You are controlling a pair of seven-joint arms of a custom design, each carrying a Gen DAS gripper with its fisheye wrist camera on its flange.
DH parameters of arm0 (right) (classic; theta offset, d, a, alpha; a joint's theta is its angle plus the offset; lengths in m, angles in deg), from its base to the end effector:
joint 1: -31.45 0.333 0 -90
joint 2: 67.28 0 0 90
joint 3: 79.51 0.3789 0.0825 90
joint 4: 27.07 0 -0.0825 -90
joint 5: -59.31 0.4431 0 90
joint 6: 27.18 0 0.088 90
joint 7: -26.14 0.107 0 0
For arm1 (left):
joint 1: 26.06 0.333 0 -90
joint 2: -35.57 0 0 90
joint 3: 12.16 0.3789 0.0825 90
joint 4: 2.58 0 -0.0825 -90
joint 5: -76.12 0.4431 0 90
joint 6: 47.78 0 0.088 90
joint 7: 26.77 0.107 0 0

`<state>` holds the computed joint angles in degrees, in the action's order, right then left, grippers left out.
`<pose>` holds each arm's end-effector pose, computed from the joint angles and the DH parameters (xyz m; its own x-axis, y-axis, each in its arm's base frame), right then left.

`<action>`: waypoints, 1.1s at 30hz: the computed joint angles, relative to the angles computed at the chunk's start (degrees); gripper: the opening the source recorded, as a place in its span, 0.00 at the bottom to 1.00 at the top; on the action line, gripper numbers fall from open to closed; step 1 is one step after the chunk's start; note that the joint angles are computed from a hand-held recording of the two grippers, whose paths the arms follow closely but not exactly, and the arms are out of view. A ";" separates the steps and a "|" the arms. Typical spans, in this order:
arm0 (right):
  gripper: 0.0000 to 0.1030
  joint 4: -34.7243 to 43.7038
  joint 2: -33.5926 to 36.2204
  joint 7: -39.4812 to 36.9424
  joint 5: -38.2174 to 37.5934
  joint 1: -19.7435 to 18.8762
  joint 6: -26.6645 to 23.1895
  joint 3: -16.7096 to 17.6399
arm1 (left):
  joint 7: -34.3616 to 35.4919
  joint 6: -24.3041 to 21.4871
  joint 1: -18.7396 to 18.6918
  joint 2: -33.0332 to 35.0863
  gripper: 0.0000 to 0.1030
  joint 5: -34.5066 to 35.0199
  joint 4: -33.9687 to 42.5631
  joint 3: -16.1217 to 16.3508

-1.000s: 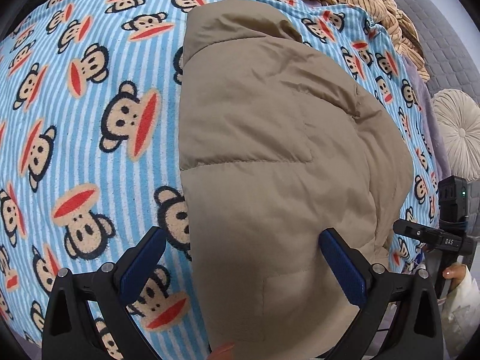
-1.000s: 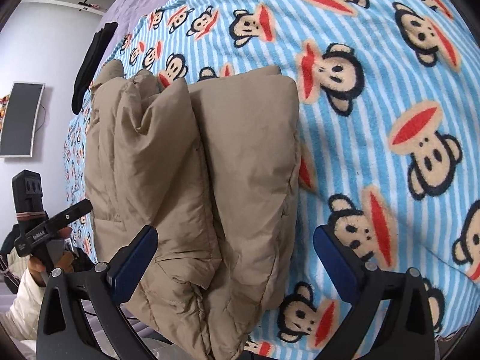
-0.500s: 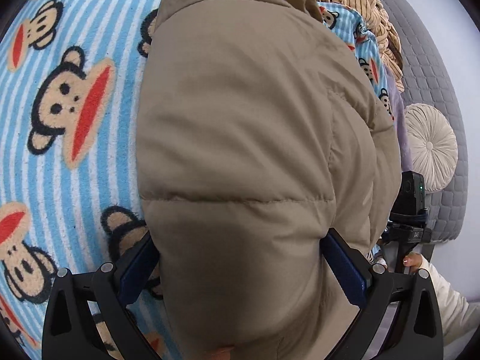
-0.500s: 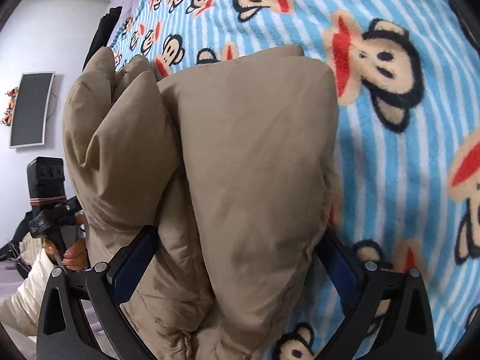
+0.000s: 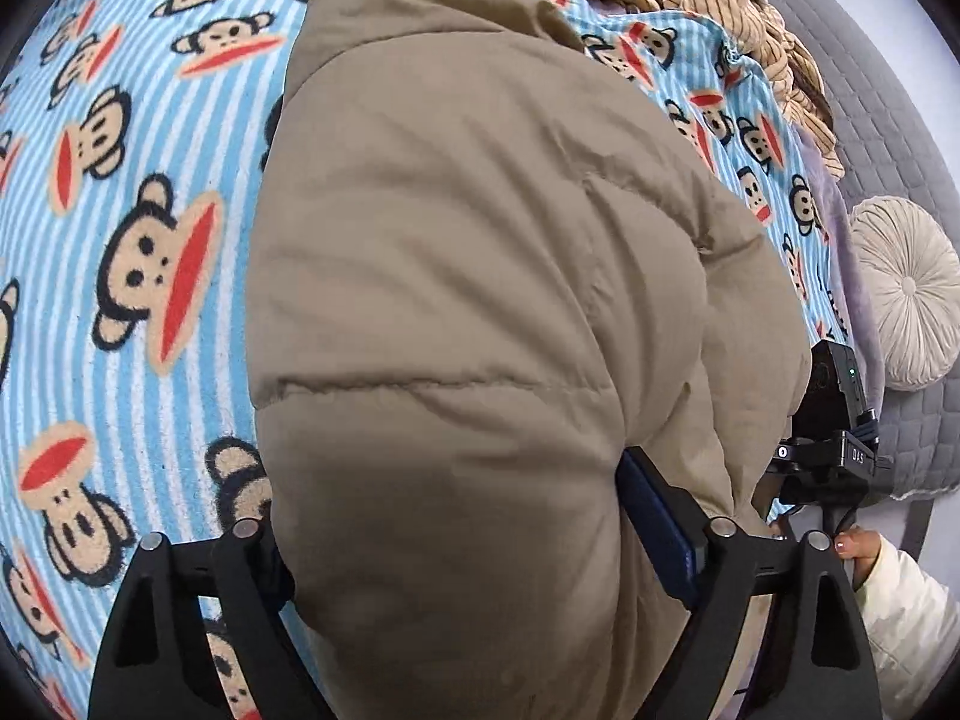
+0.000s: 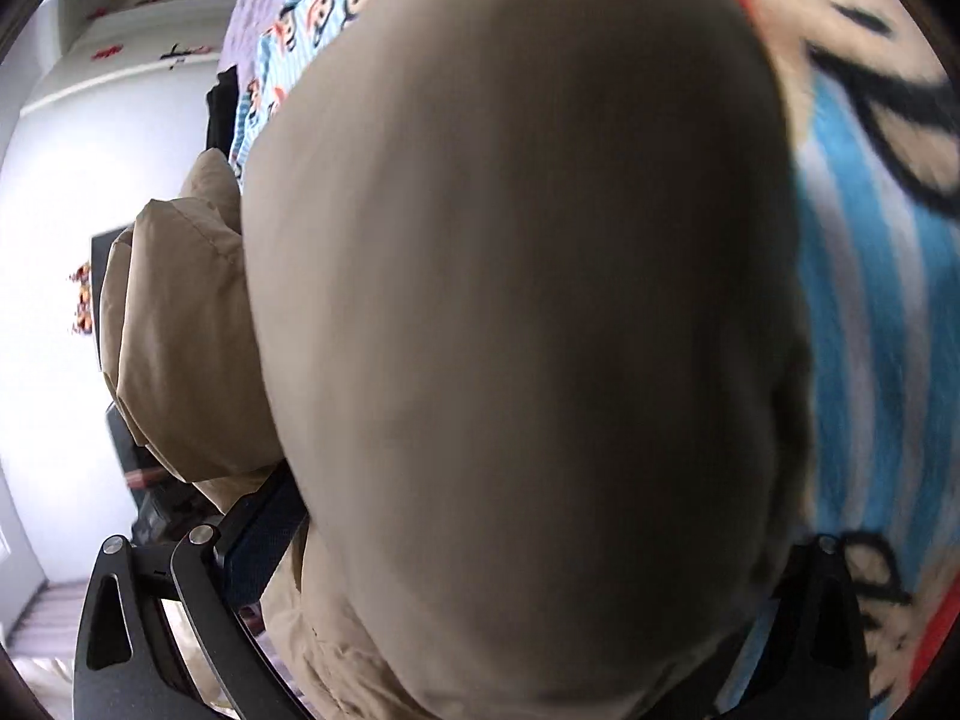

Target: Fold large clothes

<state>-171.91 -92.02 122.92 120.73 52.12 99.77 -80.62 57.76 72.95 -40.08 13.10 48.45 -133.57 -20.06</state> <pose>0.4143 0.1772 0.4800 -0.3679 -0.5634 -0.7398 -0.9271 0.2833 0.2454 0.4430 -0.2097 0.5682 -0.0973 -0.9084 0.4067 -0.9907 0.0493 -0.1269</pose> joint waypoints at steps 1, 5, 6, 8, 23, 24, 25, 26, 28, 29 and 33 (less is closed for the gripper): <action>0.98 -0.20 -0.43 0.89 0.21 -0.06 0.52 0.28 | -0.50 0.02 0.08 -0.26 0.78 0.82 0.33 -0.43; 0.73 -0.72 -2.60 2.85 0.58 0.39 3.46 1.02 | -1.22 0.08 -0.04 -1.85 0.71 3.49 1.03 -1.16; 0.68 -0.73 -3.10 3.20 0.70 0.62 4.12 1.07 | -1.02 0.05 -0.14 -2.63 0.70 4.30 1.00 -1.24; 0.64 -0.41 -3.49 3.36 1.27 1.30 5.05 0.89 | -0.03 -0.21 -0.15 -4.17 0.69 5.90 1.08 -0.96; 0.62 12.43 5.58 7.61 0.56 7.24 14.69 6.07 | 12.75 -2.72 6.08 -6.90 0.69 7.55 2.89 8.51; 0.62 13.67 6.73 8.62 -0.57 7.50 15.56 6.57 | 14.33 -3.14 6.96 -6.35 0.69 7.56 3.36 9.14; 0.62 15.44 8.42 9.90 -1.66 7.90 16.81 7.32 | 16.20 -3.61 7.91 -5.71 0.69 7.47 3.98 10.00; 0.62 17.24 10.16 10.63 -2.49 8.33 17.76 7.75 | 18.12 -3.97 8.94 -4.91 0.69 7.32 4.70 10.88; 0.62 20.57 13.53 11.66 -3.68 9.21 19.68 8.60 | 21.17 -4.41 11.32 -3.09 0.69 7.28 6.25 12.12; 0.62 22.27 15.44 11.98 -3.86 9.63 20.67 8.98 | 22.27 -4.36 12.51 -2.21 0.69 7.33 6.95 12.43; 0.62 30.29 23.87 12.65 -4.71 10.36 22.93 10.65 | 24.97 -2.28 17.00 1.18 0.69 7.61 9.25 12.88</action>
